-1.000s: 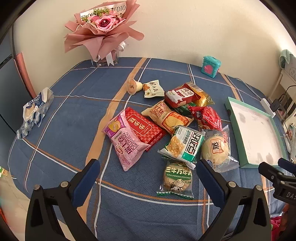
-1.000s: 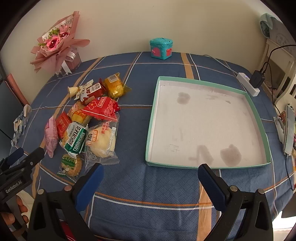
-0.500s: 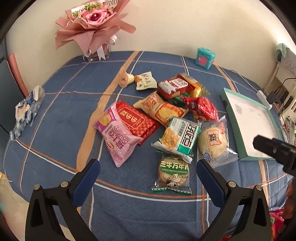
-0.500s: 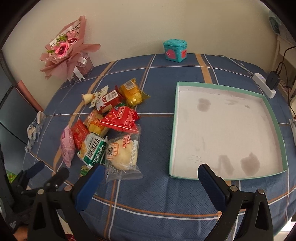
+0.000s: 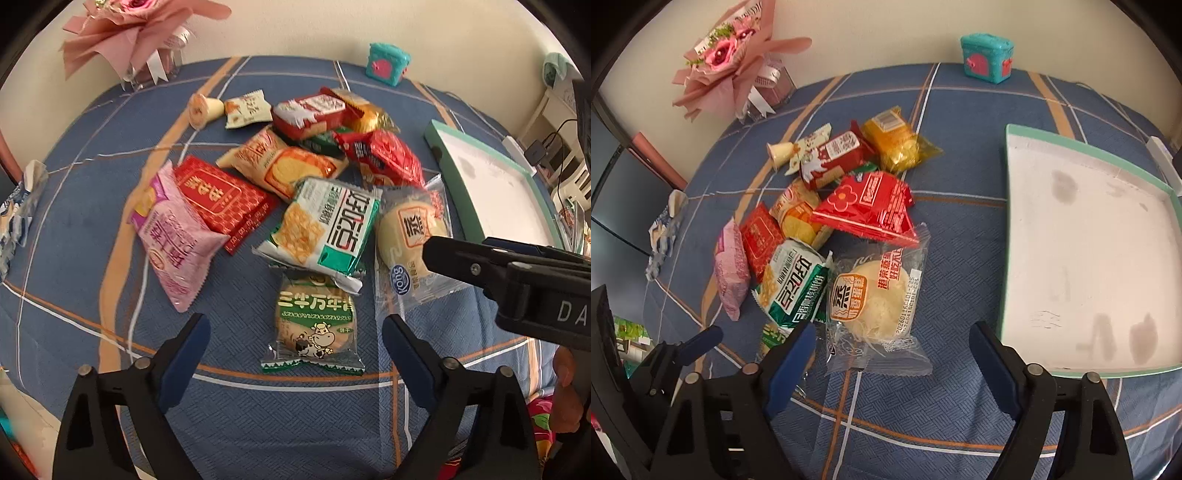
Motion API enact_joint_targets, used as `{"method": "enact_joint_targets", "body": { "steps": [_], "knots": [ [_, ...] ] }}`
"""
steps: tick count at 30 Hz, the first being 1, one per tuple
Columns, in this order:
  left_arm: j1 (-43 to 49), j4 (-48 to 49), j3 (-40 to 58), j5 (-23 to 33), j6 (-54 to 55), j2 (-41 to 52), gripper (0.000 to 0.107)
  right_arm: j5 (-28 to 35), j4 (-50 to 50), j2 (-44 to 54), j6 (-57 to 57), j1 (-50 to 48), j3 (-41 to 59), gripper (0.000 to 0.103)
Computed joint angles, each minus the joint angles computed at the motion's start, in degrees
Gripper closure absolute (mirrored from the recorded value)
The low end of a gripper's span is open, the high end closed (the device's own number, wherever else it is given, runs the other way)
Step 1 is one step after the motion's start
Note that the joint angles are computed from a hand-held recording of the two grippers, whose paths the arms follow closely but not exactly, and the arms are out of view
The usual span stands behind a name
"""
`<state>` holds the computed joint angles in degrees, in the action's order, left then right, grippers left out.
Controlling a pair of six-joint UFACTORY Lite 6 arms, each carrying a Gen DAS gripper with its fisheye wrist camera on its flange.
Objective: Organize snacks
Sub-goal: 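Grasp the green cookie pack with the left gripper while the right grasps the clear bun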
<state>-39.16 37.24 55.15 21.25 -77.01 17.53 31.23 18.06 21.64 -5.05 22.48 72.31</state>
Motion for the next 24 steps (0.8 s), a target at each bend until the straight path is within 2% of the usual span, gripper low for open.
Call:
{"method": "enact_joint_targets", "body": {
  "steps": [9,11,15,17,20,23,24],
  "knots": [
    [1.3,-11.5,5.2,-1.0,13.6,6.4,0.029,0.4,-3.6,6.7,3.2,2.2,5.0,0.027],
    [1.5,-11.9,5.7,-1.2,14.0,7.4,0.037,0.7,-2.7,8.0,2.5,2.2,5.9,0.027],
    [1.8,-10.7,6.4,-1.4,12.6,8.5,0.040,0.6,-2.5,9.0,2.4,2.4,6.6,0.027],
    [1.8,-9.6,6.7,-1.2,11.7,9.0,0.041,0.9,-1.9,9.4,1.8,2.4,6.9,0.031],
    [2.5,-9.4,6.0,-0.7,11.9,7.8,0.051,1.2,-0.2,9.6,0.1,2.1,6.7,0.039],
    [3.3,-9.8,4.2,-1.5,12.4,6.0,0.056,1.2,1.1,8.8,-1.3,2.0,6.1,0.048],
    [3.4,-9.4,3.7,-1.5,11.8,5.5,0.056,1.2,1.2,8.6,-1.4,2.0,6.0,0.048]
  ]
}}
